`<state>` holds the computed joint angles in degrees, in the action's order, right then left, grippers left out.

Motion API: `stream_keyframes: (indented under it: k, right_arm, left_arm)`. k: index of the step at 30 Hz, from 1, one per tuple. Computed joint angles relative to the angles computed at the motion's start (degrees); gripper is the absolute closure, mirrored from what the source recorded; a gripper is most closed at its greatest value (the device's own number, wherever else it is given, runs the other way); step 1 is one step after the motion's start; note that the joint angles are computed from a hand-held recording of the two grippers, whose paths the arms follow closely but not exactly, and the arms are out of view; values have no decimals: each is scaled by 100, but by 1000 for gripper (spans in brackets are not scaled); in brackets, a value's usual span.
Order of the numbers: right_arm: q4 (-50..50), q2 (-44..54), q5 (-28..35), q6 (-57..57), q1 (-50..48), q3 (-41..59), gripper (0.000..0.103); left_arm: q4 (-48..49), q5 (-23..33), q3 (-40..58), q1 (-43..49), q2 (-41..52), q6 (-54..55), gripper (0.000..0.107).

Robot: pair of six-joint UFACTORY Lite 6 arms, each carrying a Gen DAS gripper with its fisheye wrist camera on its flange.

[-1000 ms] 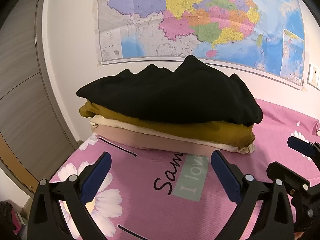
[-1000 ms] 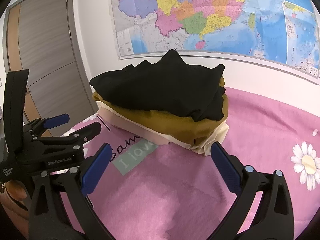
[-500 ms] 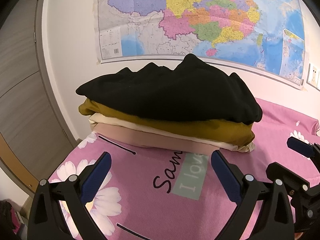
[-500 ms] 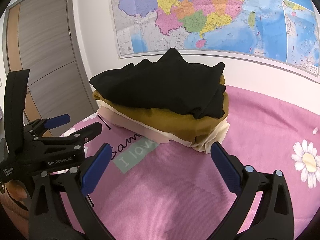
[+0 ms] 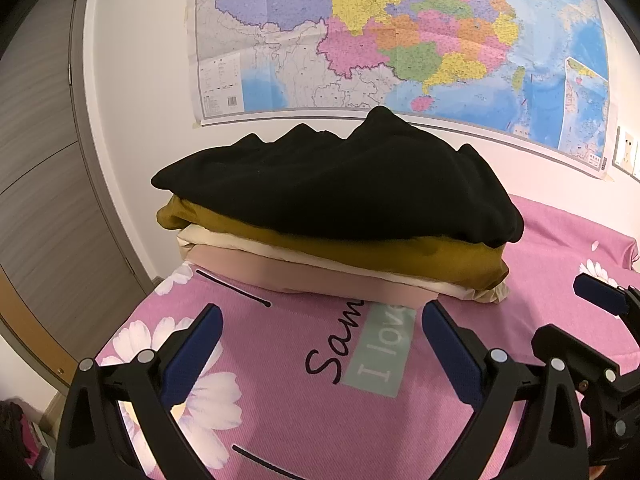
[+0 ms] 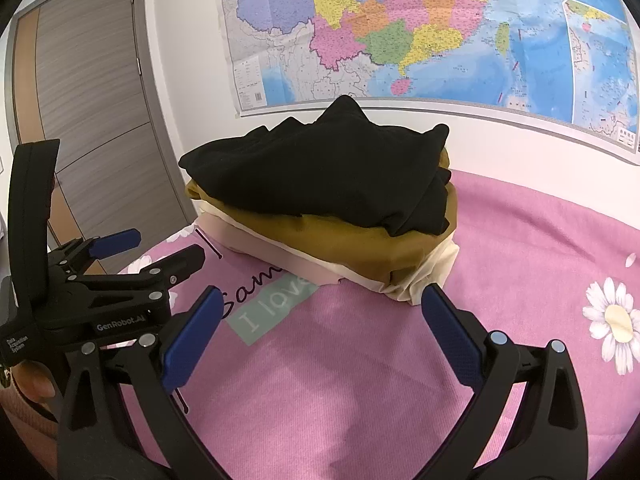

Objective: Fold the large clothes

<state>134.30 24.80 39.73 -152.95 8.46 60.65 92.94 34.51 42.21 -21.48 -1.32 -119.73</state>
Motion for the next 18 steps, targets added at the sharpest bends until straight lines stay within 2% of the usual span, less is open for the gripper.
stream_keyframes:
  k: [18]
  right_arm:
    - [24, -43, 47, -19, -22, -72, 6]
  left_arm:
    - [-12, 73, -76, -99, -38, -53, 11]
